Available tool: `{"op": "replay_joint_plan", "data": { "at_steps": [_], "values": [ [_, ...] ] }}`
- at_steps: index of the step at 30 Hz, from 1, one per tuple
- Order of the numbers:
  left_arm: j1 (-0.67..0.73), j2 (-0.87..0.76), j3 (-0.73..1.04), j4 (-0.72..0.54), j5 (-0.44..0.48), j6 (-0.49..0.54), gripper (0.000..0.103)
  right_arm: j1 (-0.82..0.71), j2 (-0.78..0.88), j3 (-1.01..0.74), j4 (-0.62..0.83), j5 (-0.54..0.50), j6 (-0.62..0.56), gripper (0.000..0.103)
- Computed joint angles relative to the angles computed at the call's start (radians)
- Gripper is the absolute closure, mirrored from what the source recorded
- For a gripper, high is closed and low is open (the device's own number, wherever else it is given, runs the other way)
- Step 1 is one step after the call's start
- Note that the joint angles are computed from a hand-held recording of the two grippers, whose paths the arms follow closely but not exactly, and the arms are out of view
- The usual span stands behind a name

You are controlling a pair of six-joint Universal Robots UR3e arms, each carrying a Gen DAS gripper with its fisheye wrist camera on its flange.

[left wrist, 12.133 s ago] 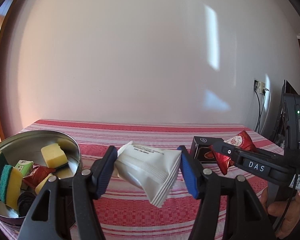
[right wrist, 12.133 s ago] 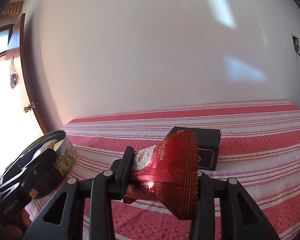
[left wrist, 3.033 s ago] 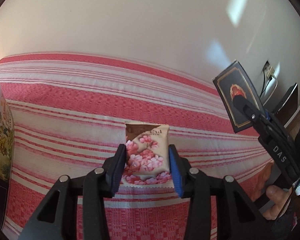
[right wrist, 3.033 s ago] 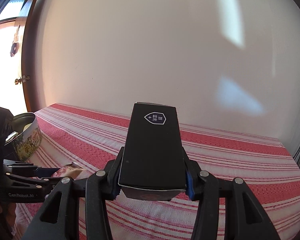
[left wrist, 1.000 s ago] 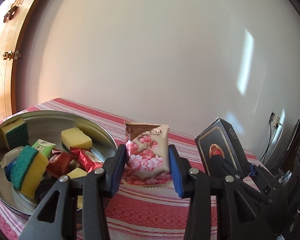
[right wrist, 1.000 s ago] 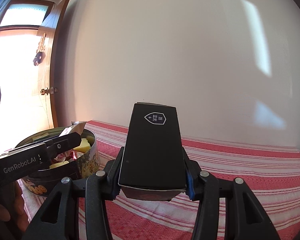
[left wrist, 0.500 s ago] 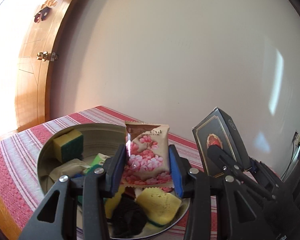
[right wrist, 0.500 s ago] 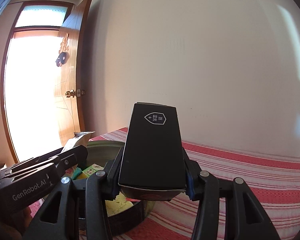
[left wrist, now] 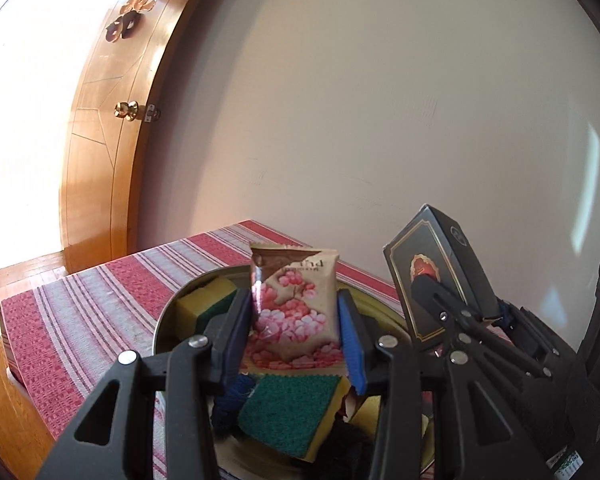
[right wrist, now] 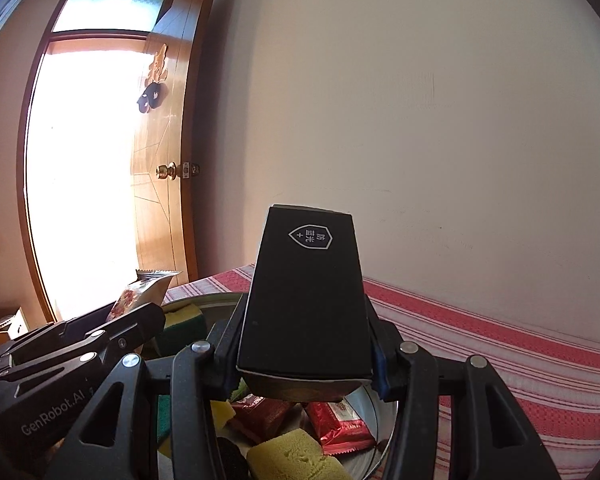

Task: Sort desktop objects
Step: 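Carry the pink packet in the left tool while the right tool carries the black box over the tin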

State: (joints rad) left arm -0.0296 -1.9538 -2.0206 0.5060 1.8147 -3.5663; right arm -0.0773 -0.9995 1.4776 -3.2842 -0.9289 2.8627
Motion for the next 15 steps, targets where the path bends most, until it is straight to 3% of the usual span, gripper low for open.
{"op": "replay_joint_plan", "data": {
  "at_steps": [3,15],
  "values": [
    [0.019,0.007,-0.003,-0.025,-0.002,-0.011,0.061,0.028,0.026,-0.087,0.063,-0.038,-0.016,0.051],
    [0.031,-0.033,0.099,-0.185,-0.002,-0.011,0.061,0.151,0.232,-0.641,0.594,-0.189,-0.041,0.051]
  ]
}}
